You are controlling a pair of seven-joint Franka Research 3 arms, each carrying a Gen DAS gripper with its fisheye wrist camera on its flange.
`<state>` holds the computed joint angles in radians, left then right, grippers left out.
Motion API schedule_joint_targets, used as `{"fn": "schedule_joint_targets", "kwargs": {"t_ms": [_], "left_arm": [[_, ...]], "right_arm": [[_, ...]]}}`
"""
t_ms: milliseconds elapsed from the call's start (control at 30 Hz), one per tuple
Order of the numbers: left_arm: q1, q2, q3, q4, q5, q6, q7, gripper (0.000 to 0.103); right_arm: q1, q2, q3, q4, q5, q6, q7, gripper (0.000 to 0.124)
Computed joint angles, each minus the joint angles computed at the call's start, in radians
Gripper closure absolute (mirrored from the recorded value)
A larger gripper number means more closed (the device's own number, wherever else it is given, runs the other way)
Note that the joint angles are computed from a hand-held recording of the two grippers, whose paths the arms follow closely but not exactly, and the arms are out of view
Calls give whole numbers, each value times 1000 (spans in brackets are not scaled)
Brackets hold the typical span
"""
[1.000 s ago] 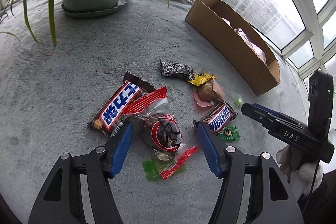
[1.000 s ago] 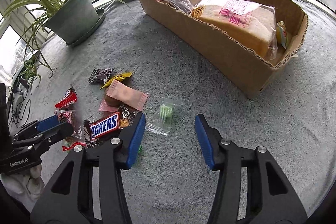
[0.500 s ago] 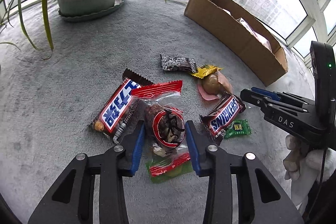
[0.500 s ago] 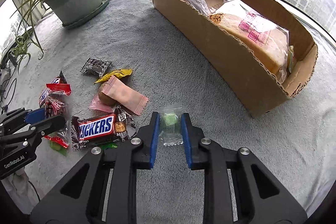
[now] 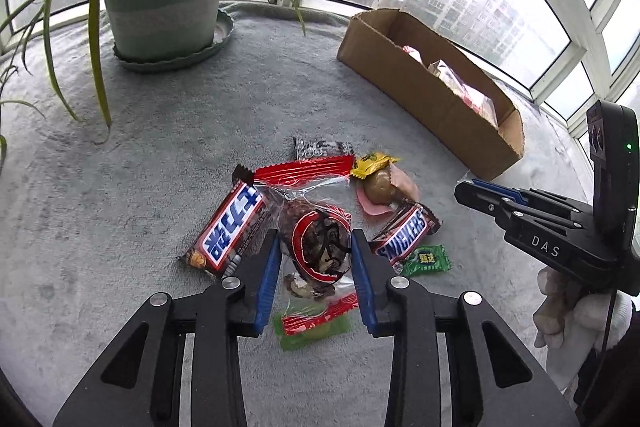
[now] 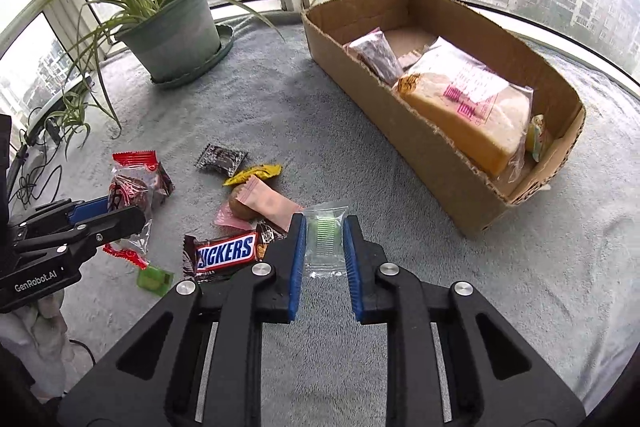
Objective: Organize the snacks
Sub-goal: 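Close the left gripper on the red snack bag while the right gripper grasps the clear candy bag, then carry the red bag in the left gripper while the right gripper carries the candy bag to the box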
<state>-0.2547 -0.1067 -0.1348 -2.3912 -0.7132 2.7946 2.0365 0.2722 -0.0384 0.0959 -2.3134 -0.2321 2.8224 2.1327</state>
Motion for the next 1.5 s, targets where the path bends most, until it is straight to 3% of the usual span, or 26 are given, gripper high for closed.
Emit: {"fn": "schedule_joint_targets", "kwargs": {"t_ms": [300,567,1033,1500], "left_arm": [[4,49,-21,133,-21,-21,39,70],[33,154,-79,281,56,-7,-2,70],[67,368,-161,541,362,-37,-233,70],[92,492,-224,674,461,-71,-329,70]], "right_arm": [[-67,-63,3,13,-77,18,26,104],[-122,-45,-16,77,-130,-3,23,104],[-122,76,-97,190,-111,-41,-27,104],[-102,123,-139,208,-117,-50,-15,104]]}}
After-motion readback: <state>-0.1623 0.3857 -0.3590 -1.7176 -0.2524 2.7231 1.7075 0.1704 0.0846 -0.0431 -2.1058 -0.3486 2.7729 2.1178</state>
